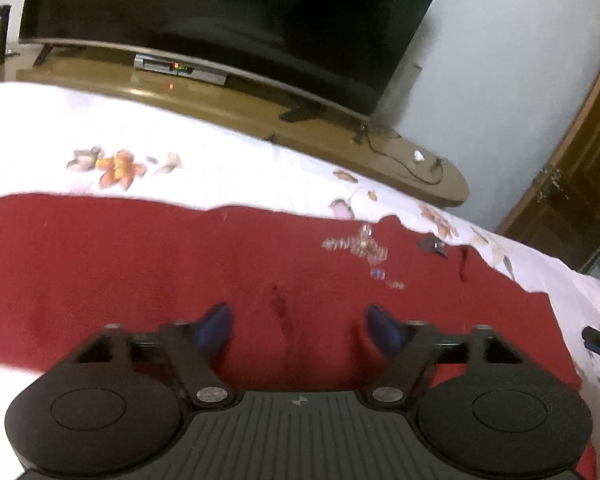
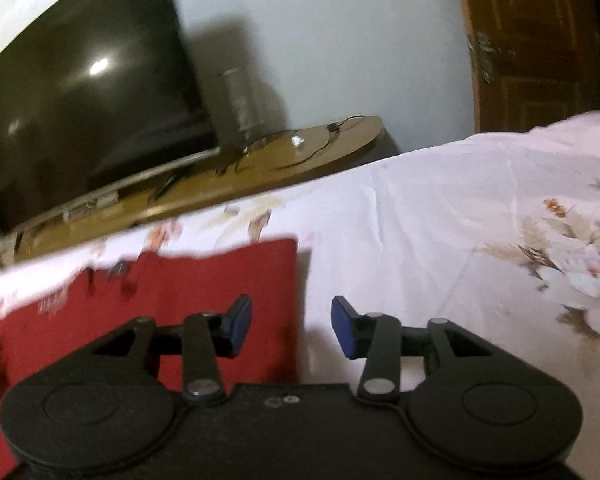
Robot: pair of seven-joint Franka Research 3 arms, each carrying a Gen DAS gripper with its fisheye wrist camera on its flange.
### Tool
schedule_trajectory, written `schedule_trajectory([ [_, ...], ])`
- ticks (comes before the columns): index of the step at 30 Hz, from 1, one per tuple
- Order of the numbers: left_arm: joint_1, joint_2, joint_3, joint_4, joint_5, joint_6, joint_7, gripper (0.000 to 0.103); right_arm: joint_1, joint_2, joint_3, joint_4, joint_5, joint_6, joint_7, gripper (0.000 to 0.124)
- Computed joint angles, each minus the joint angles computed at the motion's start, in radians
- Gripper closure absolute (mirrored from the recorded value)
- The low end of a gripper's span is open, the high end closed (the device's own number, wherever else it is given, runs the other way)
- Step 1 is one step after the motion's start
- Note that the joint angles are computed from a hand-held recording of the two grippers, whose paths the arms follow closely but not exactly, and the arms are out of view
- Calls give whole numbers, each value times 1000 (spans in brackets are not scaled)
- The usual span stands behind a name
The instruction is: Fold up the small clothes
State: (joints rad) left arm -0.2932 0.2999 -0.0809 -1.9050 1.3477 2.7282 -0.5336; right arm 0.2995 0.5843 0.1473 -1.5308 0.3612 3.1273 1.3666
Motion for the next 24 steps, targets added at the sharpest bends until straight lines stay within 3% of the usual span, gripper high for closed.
schedule_trajectory([
  [3,10,59,-15,64,-113,-15,152,30,54,128,-87,205,-29,-102,84,82],
  [6,-36,103,-15,136,-197,-163,349,68,39,253,-73,400,-43,-211,122,84],
  [7,-43,102,-5,135,-196,-155,341,80,34,293,-63,467,-48,-248,127,85],
  [8,-47,96,7,127,-191,-142,311,87,29,314,-48,498,-50,-264,117,85],
  [9,-53,90,18,118,-176,-135,282,94,22,336,-29,533,-50,-284,98,90],
  [10,-61,83,29,108,-149,-129,242,96,17,358,-14,572,-52,-316,79,116],
  [11,-73,77,37,98,-115,-139,197,96,22,371,-18,600,-41,-355,50,116],
  [15,-93,90,28,103,-50,-209,164,97,84,352,-135,543,-126,-281,158,118],
  [18,-71,84,19,100,-61,-178,190,96,108,361,-173,550,-180,-277,181,116],
  [20,-70,57,19,75,-41,-187,150,77,120,356,-193,556,-219,-302,192,107],
  [21,-99,38,24,64,-14,-268,115,62,129,335,-210,527,-237,-291,210,96],
  [22,-150,19,39,54,44,-377,68,54,140,294,-226,464,-252,-255,225,93],
  [23,-165,6,32,50,98,-431,43,54,135,250,-214,387,-258,-182,208,94],
  [24,-146,2,5,56,141,-429,28,54,120,203,-183,307,-256,-113,174,95],
])
